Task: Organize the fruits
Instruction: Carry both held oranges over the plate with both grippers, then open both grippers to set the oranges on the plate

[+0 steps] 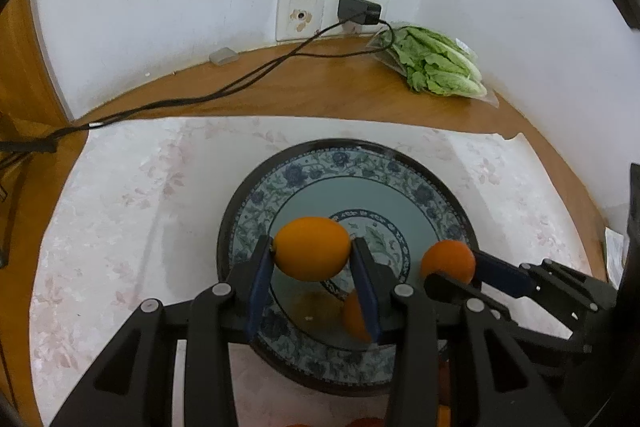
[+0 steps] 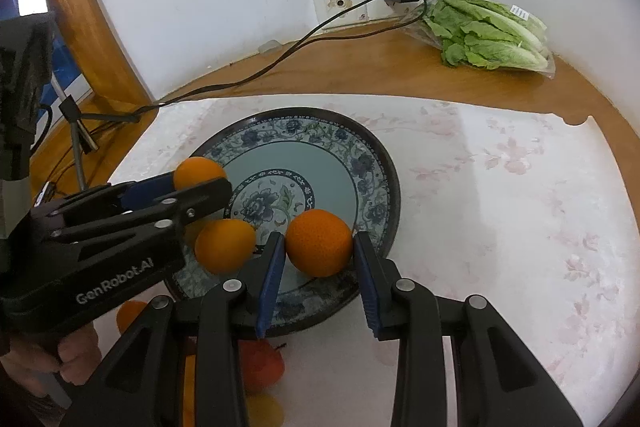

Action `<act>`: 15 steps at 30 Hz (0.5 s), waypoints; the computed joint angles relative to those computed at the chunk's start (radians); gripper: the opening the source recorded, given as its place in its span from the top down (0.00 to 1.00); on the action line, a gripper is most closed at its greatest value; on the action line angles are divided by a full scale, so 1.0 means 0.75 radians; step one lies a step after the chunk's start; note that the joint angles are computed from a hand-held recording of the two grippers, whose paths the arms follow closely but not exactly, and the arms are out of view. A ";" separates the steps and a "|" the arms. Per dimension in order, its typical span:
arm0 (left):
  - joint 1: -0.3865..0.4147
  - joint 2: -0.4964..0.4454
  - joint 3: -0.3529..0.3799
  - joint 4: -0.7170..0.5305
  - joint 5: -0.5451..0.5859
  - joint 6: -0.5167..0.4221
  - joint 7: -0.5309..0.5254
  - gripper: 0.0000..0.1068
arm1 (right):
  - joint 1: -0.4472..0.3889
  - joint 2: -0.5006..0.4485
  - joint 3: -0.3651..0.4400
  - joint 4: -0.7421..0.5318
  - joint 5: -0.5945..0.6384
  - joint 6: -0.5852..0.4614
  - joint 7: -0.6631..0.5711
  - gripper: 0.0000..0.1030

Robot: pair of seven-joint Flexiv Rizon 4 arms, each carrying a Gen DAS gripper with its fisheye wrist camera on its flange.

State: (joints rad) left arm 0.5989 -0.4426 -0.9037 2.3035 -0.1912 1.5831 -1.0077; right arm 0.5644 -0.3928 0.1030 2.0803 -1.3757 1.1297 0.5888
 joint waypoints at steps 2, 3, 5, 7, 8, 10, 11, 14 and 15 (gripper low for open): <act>-0.013 -0.013 0.012 -0.001 0.002 0.013 -0.004 0.62 | 0.004 -0.002 -0.005 -0.002 -0.023 -0.008 0.015 0.65; -0.024 -0.015 0.025 0.000 0.009 0.031 -0.011 0.62 | 0.003 -0.002 -0.013 0.001 -0.061 -0.003 0.049 0.65; -0.038 -0.021 0.045 -0.006 0.023 0.039 -0.022 0.62 | -0.008 -0.004 -0.016 0.003 -0.125 0.009 0.104 0.65; -0.061 -0.024 0.074 -0.018 0.028 0.035 -0.040 0.62 | -0.015 -0.006 -0.008 0.001 -0.155 -0.004 0.124 0.65; -0.079 -0.020 0.098 -0.026 0.026 0.030 -0.048 0.62 | -0.016 -0.008 -0.001 -0.002 -0.150 -0.017 0.114 0.65; -0.079 -0.022 0.100 -0.029 0.018 0.022 -0.043 0.62 | -0.015 -0.010 0.006 -0.004 -0.157 -0.035 0.122 0.65; -0.080 -0.021 0.102 -0.028 0.019 0.024 -0.037 0.62 | -0.015 -0.010 0.008 -0.004 -0.163 -0.041 0.128 0.65; -0.086 -0.024 0.107 -0.025 0.023 0.040 -0.031 0.62 | -0.015 -0.014 0.013 -0.007 -0.177 -0.056 0.138 0.65; -0.082 -0.027 0.104 -0.025 0.025 0.041 -0.031 0.62 | -0.016 -0.016 0.014 -0.008 -0.183 -0.057 0.140 0.65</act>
